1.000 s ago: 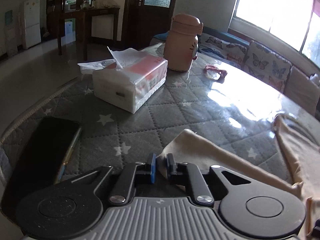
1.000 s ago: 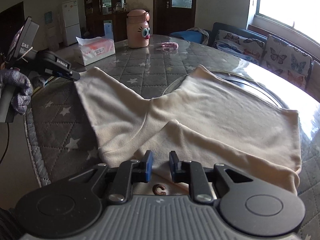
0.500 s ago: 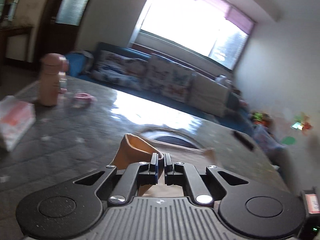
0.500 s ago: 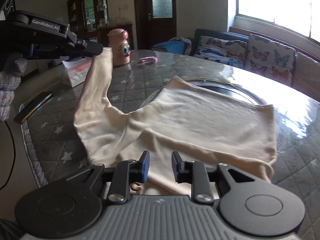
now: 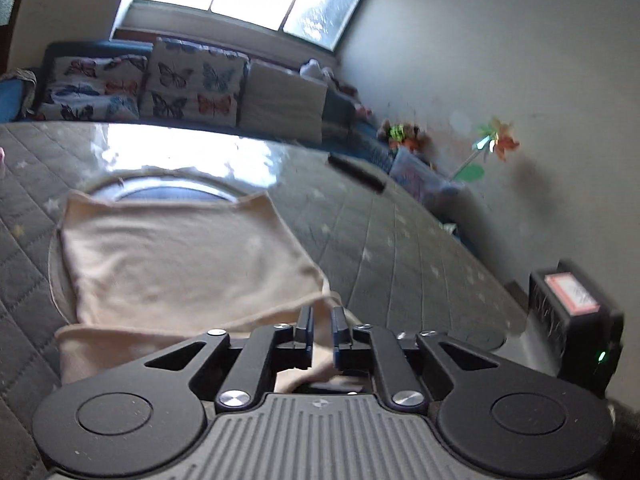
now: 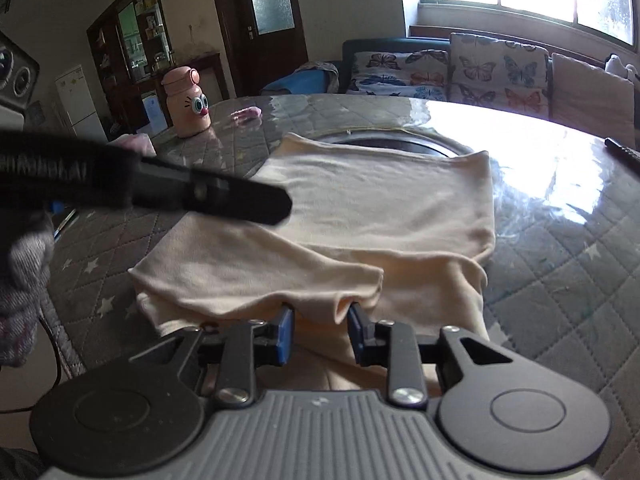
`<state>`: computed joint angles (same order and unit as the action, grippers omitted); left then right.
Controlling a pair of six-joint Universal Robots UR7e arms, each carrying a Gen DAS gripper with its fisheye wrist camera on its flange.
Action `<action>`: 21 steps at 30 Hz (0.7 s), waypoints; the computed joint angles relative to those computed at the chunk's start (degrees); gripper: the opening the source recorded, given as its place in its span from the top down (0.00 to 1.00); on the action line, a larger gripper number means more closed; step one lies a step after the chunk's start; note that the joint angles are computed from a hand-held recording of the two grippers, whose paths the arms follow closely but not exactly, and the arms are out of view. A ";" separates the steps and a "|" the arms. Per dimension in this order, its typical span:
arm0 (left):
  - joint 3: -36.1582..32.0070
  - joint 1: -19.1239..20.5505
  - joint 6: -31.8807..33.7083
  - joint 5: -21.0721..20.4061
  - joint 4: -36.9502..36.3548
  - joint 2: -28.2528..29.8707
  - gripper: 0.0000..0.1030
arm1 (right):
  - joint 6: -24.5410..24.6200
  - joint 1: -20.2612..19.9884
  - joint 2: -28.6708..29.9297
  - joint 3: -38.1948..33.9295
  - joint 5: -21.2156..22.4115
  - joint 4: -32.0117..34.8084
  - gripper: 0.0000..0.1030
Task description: Fold clothes
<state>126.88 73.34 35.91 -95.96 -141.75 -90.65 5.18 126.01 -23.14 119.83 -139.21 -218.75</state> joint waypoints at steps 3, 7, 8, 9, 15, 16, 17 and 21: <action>0.06 1.15 2.63 1.77 -2.29 -0.65 0.71 | 1.11 -0.01 -0.40 0.80 0.68 0.65 0.63; -1.57 3.48 5.12 5.20 -5.55 -0.81 0.65 | 3.68 -0.69 -1.88 2.42 3.65 0.15 0.61; -1.93 4.16 5.69 6.18 -6.42 -0.69 0.64 | 4.48 -0.95 -2.27 2.81 4.39 -0.09 0.60; -2.19 4.81 6.26 7.31 -7.46 -0.49 0.63 | 5.38 -1.33 -2.64 3.14 5.10 -0.34 0.60; -3.90 8.22 5.76 11.50 -9.19 0.69 0.63 | 11.92 -4.24 -3.84 3.67 7.59 -0.29 0.64; -3.91 8.50 5.78 11.88 -9.47 0.80 0.63 | 12.33 -4.40 -3.83 3.35 7.38 0.61 0.69; -3.87 8.72 5.90 12.07 -9.70 0.93 0.63 | 12.47 -4.39 -3.81 3.12 7.12 1.19 0.79; -3.35 8.77 7.01 12.70 -9.74 1.17 0.63 | 8.52 -1.52 -2.94 0.12 1.01 3.75 0.89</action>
<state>123.53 82.11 42.93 -83.26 -151.48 -89.48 13.70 124.50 -26.09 119.95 -138.20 -215.00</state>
